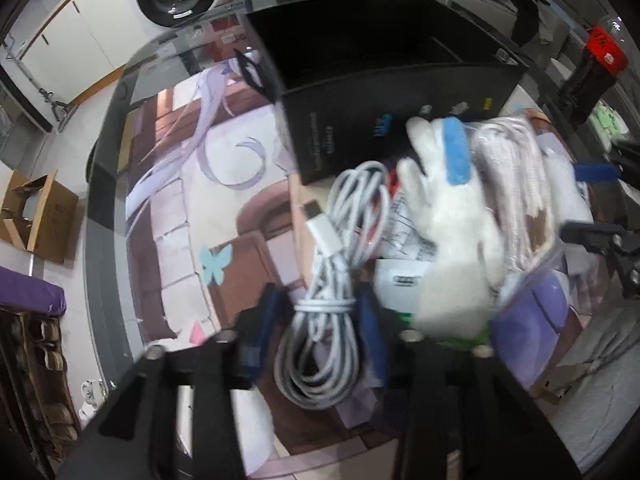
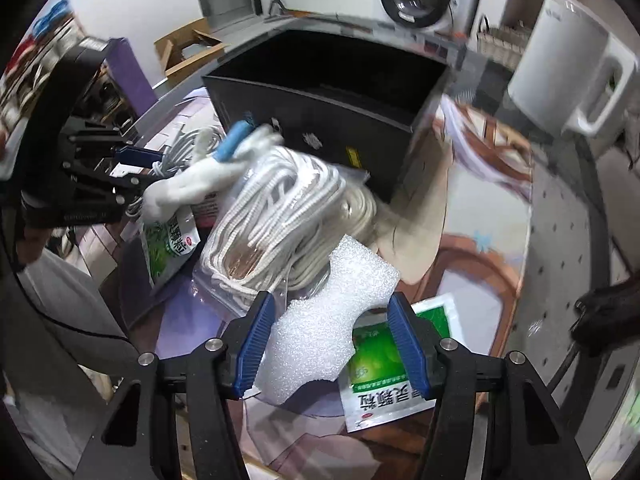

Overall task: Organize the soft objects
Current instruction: 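Grasp the coiled white cable with the left tool while the right tool grasps the white foam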

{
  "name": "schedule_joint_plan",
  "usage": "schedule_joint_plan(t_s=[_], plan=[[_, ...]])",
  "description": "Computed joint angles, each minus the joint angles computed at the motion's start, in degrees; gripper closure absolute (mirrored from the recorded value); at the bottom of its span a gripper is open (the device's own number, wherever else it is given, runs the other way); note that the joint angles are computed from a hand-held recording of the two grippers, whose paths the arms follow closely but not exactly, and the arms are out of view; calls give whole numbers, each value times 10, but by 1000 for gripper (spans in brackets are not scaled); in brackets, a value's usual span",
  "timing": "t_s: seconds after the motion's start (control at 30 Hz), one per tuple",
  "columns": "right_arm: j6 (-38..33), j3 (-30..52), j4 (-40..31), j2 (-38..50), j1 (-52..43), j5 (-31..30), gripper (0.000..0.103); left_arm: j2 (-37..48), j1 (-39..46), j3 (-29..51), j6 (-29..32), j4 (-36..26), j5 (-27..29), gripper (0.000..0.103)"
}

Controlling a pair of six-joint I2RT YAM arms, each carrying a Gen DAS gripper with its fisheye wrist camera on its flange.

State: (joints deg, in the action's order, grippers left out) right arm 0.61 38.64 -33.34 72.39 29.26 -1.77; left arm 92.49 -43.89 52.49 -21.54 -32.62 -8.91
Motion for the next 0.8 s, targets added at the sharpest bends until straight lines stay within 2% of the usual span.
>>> schedule_joint_plan(t_s=[0.17,0.2,0.23,0.3,0.4,0.47,0.5,0.8], plan=[[-5,6,-6,17,-8,-2,42,13,20,3,6,17,-2,52],[-13,-4,-2,16,-16,-6,42,15,16,4,11,18,-8,62],[-9,-5,5,27,-10,-5,42,16,16,4,17,21,-6,76],[-14,-12,17,33,0,7,42,15,14,6,17,25,8,76],[-30,-15,26,36,2,8,44,23,11,11,25,24,-8,77],[-42,-19,31,33,3,7,59,24,6,13,26,22,-15,77],[-44,-20,31,31,2,6,61,24,9,13,29,24,-17,77],[-45,-29,24,-11,6,19,63,-35,-5,-9,7,12,-39,77]])
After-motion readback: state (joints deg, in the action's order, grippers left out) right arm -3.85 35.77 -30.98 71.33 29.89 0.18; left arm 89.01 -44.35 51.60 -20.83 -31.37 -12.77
